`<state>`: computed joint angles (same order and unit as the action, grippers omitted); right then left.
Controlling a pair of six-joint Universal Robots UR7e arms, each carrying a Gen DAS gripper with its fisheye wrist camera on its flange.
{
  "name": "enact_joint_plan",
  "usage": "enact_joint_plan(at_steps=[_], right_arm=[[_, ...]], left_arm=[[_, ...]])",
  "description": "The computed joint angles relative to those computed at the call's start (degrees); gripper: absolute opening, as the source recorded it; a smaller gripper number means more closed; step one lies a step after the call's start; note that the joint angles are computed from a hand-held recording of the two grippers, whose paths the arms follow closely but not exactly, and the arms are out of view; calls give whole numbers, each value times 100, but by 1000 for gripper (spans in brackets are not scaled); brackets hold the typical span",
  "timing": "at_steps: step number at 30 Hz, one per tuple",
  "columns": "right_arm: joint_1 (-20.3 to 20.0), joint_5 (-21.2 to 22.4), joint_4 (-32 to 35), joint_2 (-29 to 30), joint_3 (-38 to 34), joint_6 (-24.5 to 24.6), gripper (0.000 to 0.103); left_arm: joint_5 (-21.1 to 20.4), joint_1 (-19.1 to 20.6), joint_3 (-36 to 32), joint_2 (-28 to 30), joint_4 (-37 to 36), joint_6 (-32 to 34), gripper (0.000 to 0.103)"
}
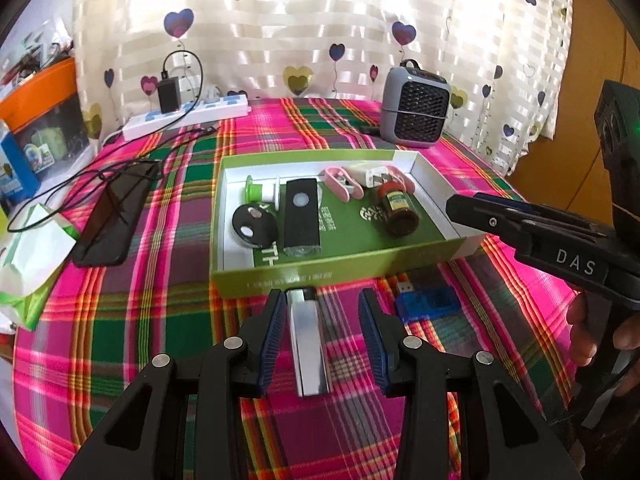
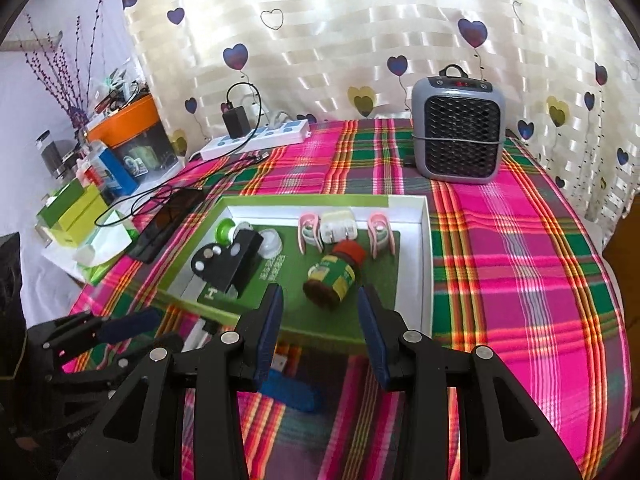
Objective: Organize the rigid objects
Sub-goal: 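Move the left tool to the silver lighter while the right tool approaches the blue USB stick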
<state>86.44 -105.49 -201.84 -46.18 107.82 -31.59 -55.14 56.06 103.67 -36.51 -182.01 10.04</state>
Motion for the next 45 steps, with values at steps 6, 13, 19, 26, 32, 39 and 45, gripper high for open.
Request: enact_joint_plan(at_steps=[6,13,19,26,32,39,45], right_arm=[[-76,31,-186,-69,238,35,40],[-165,37,-367,-105,475,-19,40],[-255,136,-407,-141,664,-63,40],[-342,288,-259,-173,760,-164,40],[-341,277,-51,-87,675,-348,45],[-276,144,195,6,476,-630,47],[-241,274,465,57,266,-911,47]], left_arm=[[47,-39,169,-34,-111,29,37],[38,-20,355,-107,-139,11,37],[-31,35,475,-170,-104,-33,37],[-109,139,495,-205,95,-156,37],[-172,166,385,-155,307,-189,38],[-135,174,260,-90,446,-222,38],[-125,169,200,-66,513,-262,38]])
